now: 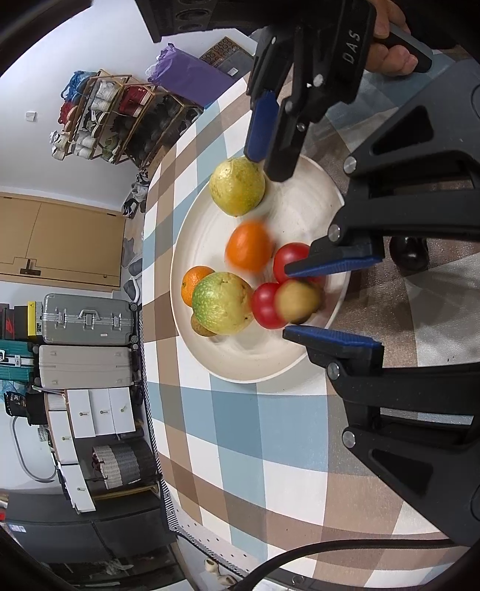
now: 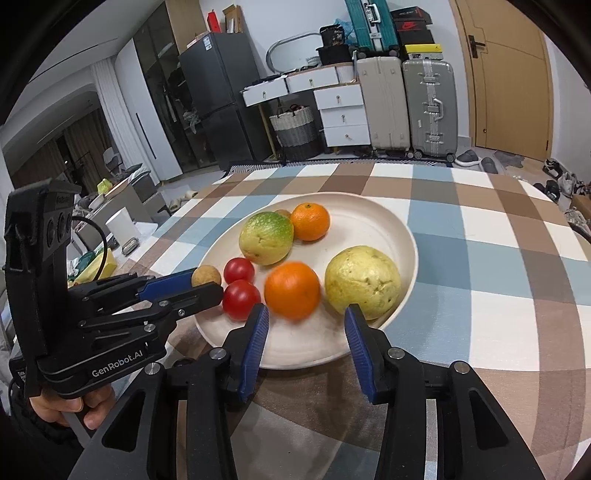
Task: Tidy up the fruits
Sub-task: 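Carry the tangerine and small brown fruit onto the plate and open both grippers, then move both open grippers toward the two dark plums on the table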
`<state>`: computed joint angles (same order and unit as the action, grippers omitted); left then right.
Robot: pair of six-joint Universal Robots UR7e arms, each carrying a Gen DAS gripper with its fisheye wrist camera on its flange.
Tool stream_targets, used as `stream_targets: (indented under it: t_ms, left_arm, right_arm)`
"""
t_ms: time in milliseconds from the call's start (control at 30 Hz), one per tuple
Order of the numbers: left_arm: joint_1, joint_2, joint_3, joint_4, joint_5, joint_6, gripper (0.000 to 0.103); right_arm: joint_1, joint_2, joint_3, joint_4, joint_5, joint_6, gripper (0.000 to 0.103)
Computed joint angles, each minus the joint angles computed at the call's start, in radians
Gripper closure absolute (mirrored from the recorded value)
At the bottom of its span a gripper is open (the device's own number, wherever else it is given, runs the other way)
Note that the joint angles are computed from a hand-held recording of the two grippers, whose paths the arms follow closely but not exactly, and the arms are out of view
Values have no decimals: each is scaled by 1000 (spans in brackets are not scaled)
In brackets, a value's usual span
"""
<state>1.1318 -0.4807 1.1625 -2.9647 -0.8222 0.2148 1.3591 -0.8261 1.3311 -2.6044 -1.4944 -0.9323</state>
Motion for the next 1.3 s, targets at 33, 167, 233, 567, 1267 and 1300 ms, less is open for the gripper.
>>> stream_targets:
  t_ms: [33,167,233,567,1267,1300]
  left_arm:
    - [-1,-2,4,-6,-3,6,79]
    - [-7,-13,21,-8,-3,12,75]
    - [-9,-18,29,-1,2,3,71]
    - [-35,-59,117,-99,58,0,19]
    - [-57,-136,277,-106,105,-67,1]
    - [-55,-141,285,-105,99,-75,1]
  right_arm:
    - [0,-2,4,-11,-5,-2,58]
    - [0,-11,18,-26,-15,-9,51]
    - [2,-18,25,-29,-18,-12,41]
    - [2,-54,82,-91,-35,-8,0]
    - [12,-95,170,-87,-137,-84,0]
    - [12,-94,171,-89,-141,-85,0]
